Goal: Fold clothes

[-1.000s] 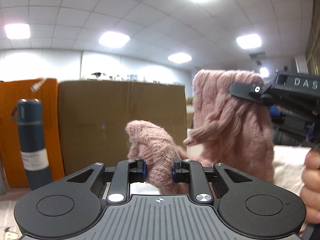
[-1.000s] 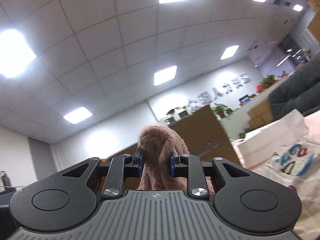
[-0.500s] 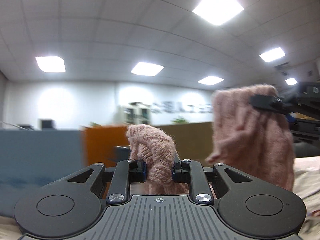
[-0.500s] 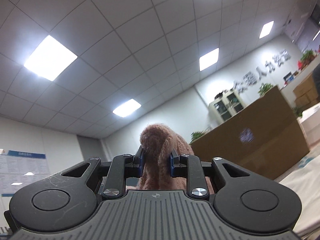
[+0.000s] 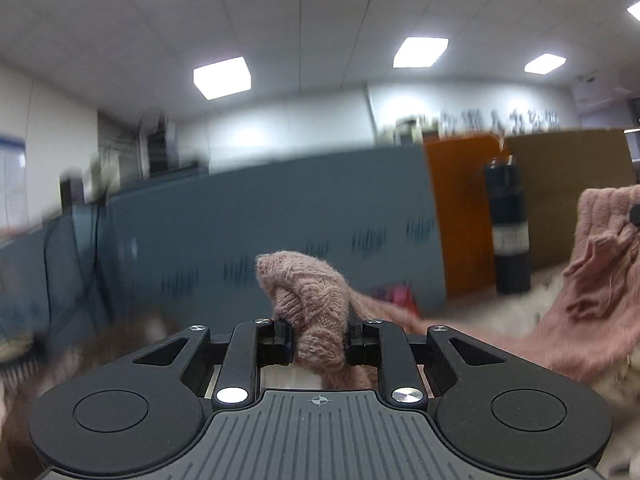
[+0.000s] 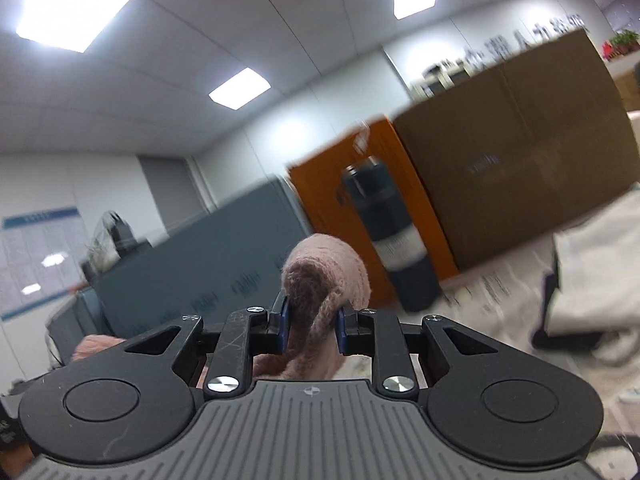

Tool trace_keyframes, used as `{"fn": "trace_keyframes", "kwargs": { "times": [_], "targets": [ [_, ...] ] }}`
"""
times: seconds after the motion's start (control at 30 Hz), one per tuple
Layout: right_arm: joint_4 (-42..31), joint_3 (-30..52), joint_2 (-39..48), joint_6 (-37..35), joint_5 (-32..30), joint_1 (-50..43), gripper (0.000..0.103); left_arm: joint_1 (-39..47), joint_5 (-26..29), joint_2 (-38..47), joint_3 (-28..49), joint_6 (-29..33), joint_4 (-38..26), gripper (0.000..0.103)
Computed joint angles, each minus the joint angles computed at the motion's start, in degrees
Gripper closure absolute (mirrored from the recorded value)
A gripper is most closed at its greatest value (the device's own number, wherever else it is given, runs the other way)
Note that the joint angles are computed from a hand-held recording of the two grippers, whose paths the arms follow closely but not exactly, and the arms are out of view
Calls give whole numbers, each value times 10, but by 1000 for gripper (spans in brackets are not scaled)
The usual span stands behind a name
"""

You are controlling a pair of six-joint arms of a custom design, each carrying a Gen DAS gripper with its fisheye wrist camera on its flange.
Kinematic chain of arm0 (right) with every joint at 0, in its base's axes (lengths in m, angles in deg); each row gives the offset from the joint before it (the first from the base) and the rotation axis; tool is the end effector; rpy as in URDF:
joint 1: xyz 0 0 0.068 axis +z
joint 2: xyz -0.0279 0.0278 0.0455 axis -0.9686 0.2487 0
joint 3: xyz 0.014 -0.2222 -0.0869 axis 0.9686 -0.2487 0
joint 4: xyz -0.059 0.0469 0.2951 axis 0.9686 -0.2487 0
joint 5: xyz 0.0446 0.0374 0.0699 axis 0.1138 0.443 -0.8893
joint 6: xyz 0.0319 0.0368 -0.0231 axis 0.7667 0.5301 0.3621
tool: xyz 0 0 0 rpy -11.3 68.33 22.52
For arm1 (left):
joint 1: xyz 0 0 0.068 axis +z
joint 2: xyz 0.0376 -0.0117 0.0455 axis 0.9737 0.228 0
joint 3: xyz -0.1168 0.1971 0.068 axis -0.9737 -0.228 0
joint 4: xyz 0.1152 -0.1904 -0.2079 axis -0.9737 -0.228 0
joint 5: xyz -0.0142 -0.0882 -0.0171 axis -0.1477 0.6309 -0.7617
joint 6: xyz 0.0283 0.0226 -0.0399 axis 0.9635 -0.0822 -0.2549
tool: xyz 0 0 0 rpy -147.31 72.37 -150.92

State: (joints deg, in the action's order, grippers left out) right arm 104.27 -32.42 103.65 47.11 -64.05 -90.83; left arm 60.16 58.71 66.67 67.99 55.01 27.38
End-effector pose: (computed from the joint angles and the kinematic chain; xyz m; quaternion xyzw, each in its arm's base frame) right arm 0.2682 -0.0566 0.0975 0.1020 0.7249 0.2246 0.6432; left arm 0.3073 -0.0867 0.1161 0.1164 0.7660 0.0030 0.6322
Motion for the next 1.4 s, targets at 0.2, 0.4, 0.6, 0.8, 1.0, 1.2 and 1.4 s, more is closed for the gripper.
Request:
{"fn": "trace_keyframes", "kwargs": {
  "times": [0.2, 0.4, 0.6, 0.8, 1.0, 1.2, 1.4],
  "targets": [
    [-158, -25, -56, -78, 45, -7, 81, 105, 127, -13, 20, -72, -152, 65],
    [-178, -60, -134, -146, 201, 36, 39, 121, 86, -15, 14, -1, -53, 23],
    [-233, -23, -117, -237, 100, 53, 12, 121, 173, 16, 54, 58, -48, 16],
    [-358, 77, -27, -327, 126, 118, 10, 92, 232, 78, 144, 103, -134, 15],
    [-342, 98, 14, -280, 131, 88, 53, 99, 349, 167, 260, 150, -267, 15],
    [-228, 68, 20, -195, 103, 28, 79, 113, 420, 239, 336, 145, -342, 15],
    [-119, 21, -4, -106, 170, -29, 80, 136, 471, 268, 349, 117, -334, 16]
  ]
}}
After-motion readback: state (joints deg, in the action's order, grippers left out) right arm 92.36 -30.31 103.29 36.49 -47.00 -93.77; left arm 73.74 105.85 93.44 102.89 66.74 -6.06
